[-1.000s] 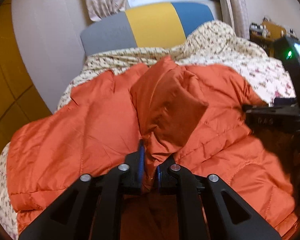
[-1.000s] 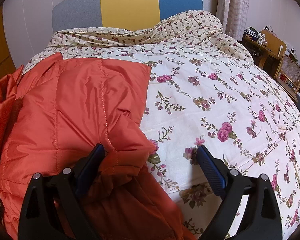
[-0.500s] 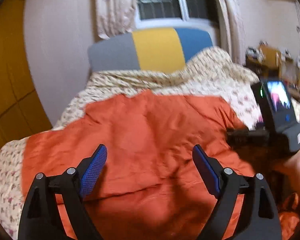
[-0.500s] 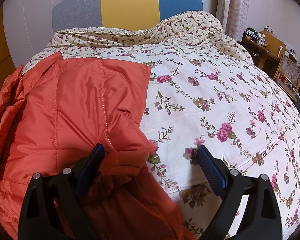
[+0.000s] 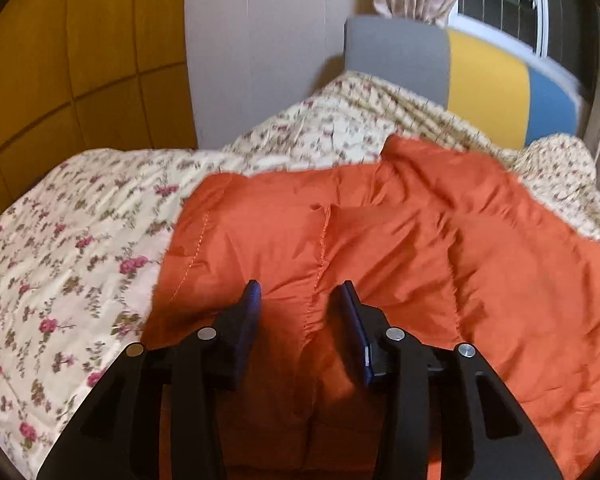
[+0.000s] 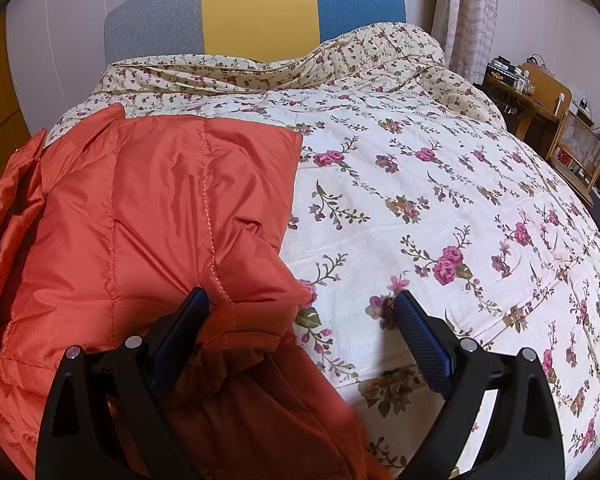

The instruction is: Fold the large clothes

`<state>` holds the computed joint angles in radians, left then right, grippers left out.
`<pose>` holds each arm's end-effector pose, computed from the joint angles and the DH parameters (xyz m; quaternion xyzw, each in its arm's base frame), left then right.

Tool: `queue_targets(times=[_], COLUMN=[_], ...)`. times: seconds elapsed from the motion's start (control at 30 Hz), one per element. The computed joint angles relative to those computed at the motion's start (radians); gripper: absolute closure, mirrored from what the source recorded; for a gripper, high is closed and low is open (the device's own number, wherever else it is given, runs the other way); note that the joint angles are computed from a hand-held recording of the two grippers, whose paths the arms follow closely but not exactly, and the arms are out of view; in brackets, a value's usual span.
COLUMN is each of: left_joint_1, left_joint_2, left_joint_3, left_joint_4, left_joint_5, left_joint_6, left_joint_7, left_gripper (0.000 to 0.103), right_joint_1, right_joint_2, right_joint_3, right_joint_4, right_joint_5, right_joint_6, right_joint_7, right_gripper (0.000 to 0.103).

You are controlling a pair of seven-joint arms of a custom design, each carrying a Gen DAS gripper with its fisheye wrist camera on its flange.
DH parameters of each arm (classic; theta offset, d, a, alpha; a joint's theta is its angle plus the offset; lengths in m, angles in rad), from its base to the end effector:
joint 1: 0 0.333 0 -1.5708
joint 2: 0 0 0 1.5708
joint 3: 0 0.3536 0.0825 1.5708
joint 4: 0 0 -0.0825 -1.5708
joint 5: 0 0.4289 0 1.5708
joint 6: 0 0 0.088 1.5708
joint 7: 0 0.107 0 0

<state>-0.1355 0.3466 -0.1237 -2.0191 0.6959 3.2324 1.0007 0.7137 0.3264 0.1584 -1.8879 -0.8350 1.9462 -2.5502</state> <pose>0.6427 -0.2281 0.3754 -0.5094 0.7544 -0.3391 0.2375 0.4630 0.4645 0.3413 -0.3225 0.8792 -0.3242 0.1342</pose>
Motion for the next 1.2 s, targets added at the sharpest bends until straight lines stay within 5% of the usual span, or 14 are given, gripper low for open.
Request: queue_targets(times=[0.13, 0.27, 0.33, 0.47, 0.63, 0.67, 0.77, 0.83, 1.0, 1.13, 1.17, 1.2], left_joint_1=[-0.151, -0.004, 0.011, -0.012, -0.005, 0.004, 0.060, 0.123, 0.425, 0.450, 0.470, 0.513], left_joint_2=[0.018, 0.023, 0.025, 0.022, 0.024, 0.027, 0.030, 0.038, 0.111, 0.121, 0.123, 0.135], left_joint_3=[0.158, 0.008, -0.008, 0.013, 0.004, -0.006, -0.067, -0.133, -0.464, -0.498, -0.520, -0.566], left_joint_4=[0.025, 0.015, 0.017, 0.014, 0.016, 0.017, 0.014, 0.014, 0.015, 0.016, 0.011, 0.007], left_joint_5=[0.071, 0.027, 0.016, 0.015, 0.006, 0.002, -0.018, -0.026, -0.109, -0.147, -0.157, -0.165], left_joint_6=[-0.027, -0.023, -0.022, -0.018, -0.016, -0.014, -0.013, -0.011, -0.028, -0.041, -0.040, -0.041], left_joint_7=[-0.072, -0.017, -0.004, -0.009, -0.002, 0.002, 0.030, 0.047, 0.184, 0.224, 0.236, 0.257], left_gripper=[0.061, 0.061, 0.061, 0.061, 0.061, 0.060, 0.059, 0.058, 0.056, 0.056, 0.055, 0.050], right_joint_1=[0.000, 0.039, 0.078, 0.094, 0.061, 0.053, 0.043, 0.050, 0.045, 0.060, 0.074, 0.094], right_joint_2=[-0.007, 0.006, 0.014, 0.056, 0.174, 0.190, 0.217, 0.204, 0.212, 0.209, 0.205, 0.197], right_joint_3=[0.000, 0.009, 0.007, -0.009, -0.056, -0.065, -0.089, -0.127, -0.138, -0.151, -0.154, -0.157], right_joint_4=[-0.009, 0.063, 0.102, 0.203, 0.355, 0.369, 0.357, 0.283, 0.274, 0.269, 0.267, 0.261], right_joint_5=[-0.004, -0.065, -0.171, -0.358, -0.314, -0.283, -0.184, -0.237, -0.230, -0.246, -0.258, -0.273], right_joint_6=[0.010, -0.103, -0.127, 0.039, 0.250, 0.268, 0.274, 0.391, 0.423, 0.420, 0.397, 0.359], right_joint_7=[0.007, -0.086, -0.115, -0.214, -0.367, -0.378, -0.397, -0.281, -0.265, -0.245, -0.229, -0.207], right_gripper=[0.010, 0.011, 0.011, 0.013, 0.052, 0.053, 0.052, 0.050, 0.050, 0.046, 0.042, 0.026])
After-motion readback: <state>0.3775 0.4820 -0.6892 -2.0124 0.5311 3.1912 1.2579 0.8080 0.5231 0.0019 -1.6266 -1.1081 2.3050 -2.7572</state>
